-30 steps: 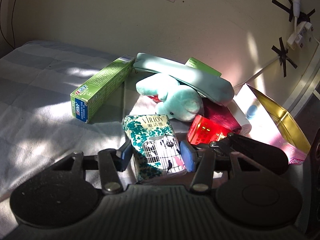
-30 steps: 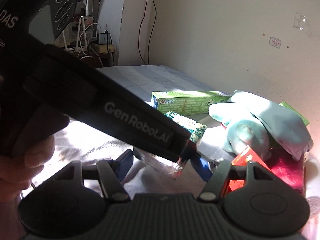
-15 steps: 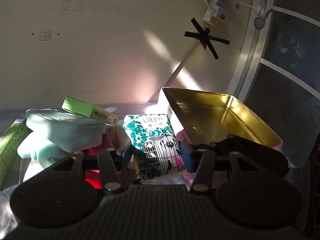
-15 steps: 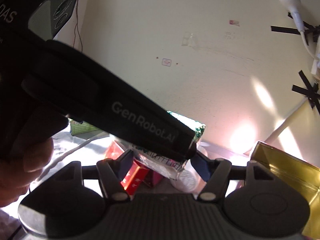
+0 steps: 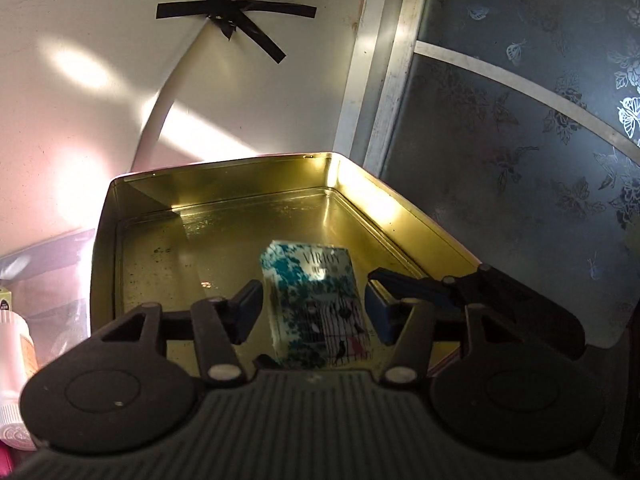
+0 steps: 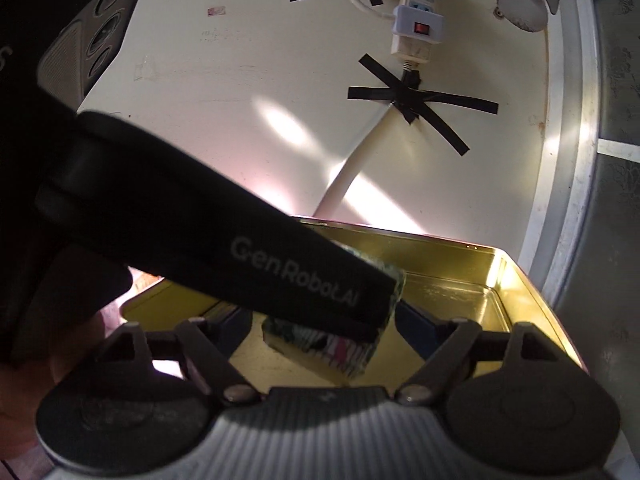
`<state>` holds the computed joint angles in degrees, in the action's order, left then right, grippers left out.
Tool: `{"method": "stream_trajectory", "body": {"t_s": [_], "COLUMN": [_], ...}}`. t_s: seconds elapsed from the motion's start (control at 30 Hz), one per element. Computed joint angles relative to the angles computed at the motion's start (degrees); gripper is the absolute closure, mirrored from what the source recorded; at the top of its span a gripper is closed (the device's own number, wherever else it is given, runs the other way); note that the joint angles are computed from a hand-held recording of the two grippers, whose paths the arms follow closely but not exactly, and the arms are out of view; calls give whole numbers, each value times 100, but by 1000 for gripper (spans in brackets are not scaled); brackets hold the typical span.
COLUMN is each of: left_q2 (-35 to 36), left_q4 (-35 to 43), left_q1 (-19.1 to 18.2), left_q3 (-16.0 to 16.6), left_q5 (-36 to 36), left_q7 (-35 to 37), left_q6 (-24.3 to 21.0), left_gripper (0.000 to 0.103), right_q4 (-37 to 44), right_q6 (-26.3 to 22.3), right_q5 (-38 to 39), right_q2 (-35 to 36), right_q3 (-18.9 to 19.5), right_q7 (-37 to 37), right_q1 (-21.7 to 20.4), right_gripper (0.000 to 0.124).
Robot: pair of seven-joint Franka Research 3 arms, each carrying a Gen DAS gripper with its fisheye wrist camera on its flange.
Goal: Organize objects
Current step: 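Carry the tissue pack into the pink tin and open the left gripper, then grasp the red box with the left gripper and lift it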
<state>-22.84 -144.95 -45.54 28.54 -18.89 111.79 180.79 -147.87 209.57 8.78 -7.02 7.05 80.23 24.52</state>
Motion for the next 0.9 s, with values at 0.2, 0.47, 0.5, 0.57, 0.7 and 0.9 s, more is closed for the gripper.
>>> {"method": "stream_trajectory", "body": {"t_s": [0.2, 0.47, 0.5, 0.57, 0.7, 0.9], "left_q2": [-117, -1804, -2057, -2471, -3067, -3254], "left_q4": [-251, -1556, -1737, -2044, -2469, -2682], "left_q1": [1033, 2510, 2755, 3311, 4486, 5021], "left_q3": [-775, -1179, -1250, -1438, -1628, -1080], "left_q5": [338, 1066, 1152, 1336, 1663, 1826], "left_q7": [-458, -1063, -1156, -1357, -1766, -1736], "left_q6": [48, -64, -97, -191, -515, -566], "left_gripper": [44, 41, 41, 40, 40, 32], "right_q4": [-97, -168, -199, -210, -73, 723], "right_q6": [230, 493, 509, 488, 363, -70], "right_q5": [-562, -969, -1067, -1883, -3710, -6503], "right_q2": [107, 1, -43, -141, -203, 226], "right_q3": [-251, -139, -154, -389, -743, -809], "right_q7": [766, 853, 942, 1595, 2842, 5087], "right_q1": [-51, -78, -42, 108, 416, 676], "right_gripper": [40, 40, 41, 41, 41, 42]}}
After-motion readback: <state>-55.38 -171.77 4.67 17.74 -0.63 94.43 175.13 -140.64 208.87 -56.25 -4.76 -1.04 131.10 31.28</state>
